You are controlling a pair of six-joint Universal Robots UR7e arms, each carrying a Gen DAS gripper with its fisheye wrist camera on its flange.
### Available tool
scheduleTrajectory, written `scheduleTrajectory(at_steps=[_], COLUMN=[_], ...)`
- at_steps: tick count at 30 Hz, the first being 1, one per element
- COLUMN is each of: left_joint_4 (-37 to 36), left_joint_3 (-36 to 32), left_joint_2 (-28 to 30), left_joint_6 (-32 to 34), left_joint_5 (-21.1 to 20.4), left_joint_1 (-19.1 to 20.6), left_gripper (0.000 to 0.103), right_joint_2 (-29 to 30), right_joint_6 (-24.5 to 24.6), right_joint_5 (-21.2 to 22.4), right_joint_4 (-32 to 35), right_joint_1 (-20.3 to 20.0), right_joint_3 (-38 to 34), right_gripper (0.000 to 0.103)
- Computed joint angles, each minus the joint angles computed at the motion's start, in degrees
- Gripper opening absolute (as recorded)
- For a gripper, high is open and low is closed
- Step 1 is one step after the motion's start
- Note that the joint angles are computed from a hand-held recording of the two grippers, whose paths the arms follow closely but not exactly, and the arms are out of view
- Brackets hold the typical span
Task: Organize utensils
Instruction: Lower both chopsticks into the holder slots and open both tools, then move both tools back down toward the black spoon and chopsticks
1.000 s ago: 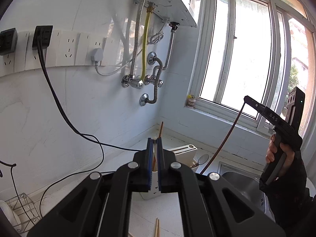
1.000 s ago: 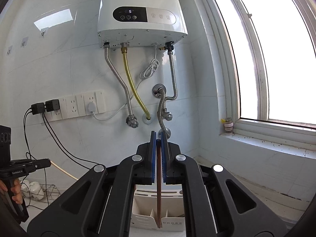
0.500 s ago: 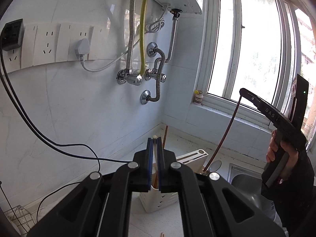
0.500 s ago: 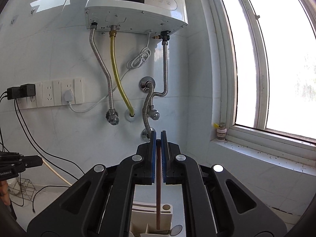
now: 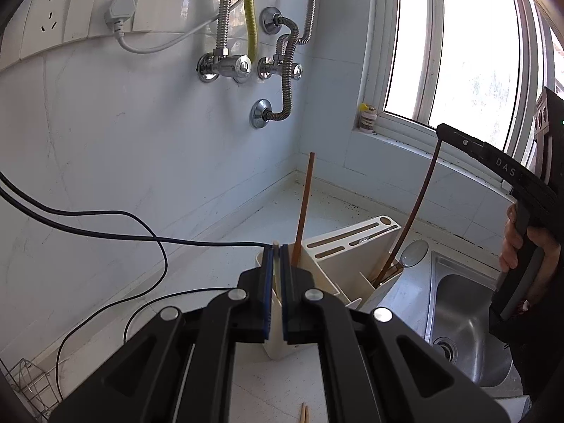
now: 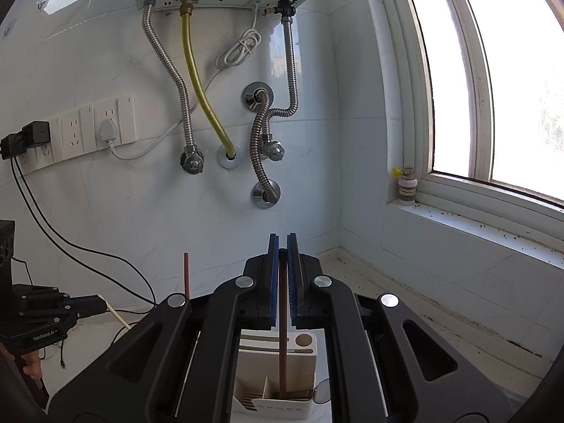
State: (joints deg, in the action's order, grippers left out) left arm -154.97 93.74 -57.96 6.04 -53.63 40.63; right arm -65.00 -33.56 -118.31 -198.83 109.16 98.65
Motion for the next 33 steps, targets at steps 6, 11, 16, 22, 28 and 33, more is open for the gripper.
scheduleTrajectory(at_steps=[6,11,16,22,28,33], left_joint_4=[1.09,0.86,-3.69,-6.81,-2.69,3.09], left_joint_3=[-0.22,-0.21,1.35,3.93,9.91,16.3], left_joint_2=[0.23,0.53,-0.59,-4.03,-9.49,-14.22], left_joint_6=[-0.32,0.33,3.38,3.79,-1.23,-7.32], left_joint_5=[1.37,3.63,4.84,6.55,9.23,9.73], left_joint_1=[0.14,0.08,-0.74,-2.28,-4.13,-4.93], left_gripper=[0.004,0.009,0.032,0.036,0.038,0.038], right_joint_2=[-0.45,-0.99,-2.86,-6.53,-10.61,-14.22], right_joint_6=[1.31,1.43,0.62,-0.38,2.3,7.38], right_joint_5=[-0.72,-0.69,0.41,1.9,0.78,2.08], right_joint_4=[1.32,0.1,-2.34,-2.41,1.96,6.31], right_joint_1=[-0.27,0.05,1.52,4.37,6.42,5.7], right_joint_3=[0.76,1.36,2.95,7.18,14.58,21.99], right_gripper=[0.015,0.016,0.023,0.024,0.028,0.028])
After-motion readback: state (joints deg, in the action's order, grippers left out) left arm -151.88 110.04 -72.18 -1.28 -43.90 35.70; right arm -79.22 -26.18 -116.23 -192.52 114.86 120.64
